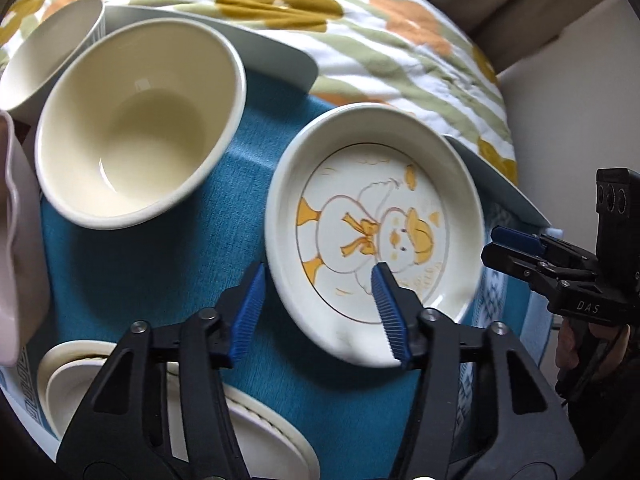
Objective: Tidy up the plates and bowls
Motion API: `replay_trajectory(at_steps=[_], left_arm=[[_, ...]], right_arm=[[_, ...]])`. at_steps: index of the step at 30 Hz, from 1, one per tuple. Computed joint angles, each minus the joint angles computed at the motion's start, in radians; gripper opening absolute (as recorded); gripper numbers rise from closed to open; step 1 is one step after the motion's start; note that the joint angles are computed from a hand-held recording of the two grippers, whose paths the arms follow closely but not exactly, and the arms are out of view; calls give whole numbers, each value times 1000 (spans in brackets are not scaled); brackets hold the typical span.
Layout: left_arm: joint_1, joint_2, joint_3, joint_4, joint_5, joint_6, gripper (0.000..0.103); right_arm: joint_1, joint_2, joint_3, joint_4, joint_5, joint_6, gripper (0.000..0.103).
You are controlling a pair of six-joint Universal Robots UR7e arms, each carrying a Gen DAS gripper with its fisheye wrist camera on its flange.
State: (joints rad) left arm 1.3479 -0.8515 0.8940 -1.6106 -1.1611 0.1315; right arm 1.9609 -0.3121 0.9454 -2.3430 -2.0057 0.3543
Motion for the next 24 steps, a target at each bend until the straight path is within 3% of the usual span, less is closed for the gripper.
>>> replay_trajectory(at_steps=[4, 5, 13, 18, 24], left_arm=[[5, 8, 6, -2, 18, -40, 36], [6, 8, 6, -2, 20, -43, 34], [10, -6, 32, -34, 41, -51, 16], [8, -14, 49, -53, 46, -42, 16], [-7, -48, 112, -115, 77, 26, 16]], right_arm=[[-19, 28, -37, 23, 34, -34, 42], [-23, 29, -39, 22, 38, -43, 34], [-33, 25, -8, -44, 97, -96, 15], [-31, 33, -12, -51, 90, -109, 15], [-5, 58, -50, -16, 3, -171, 15]])
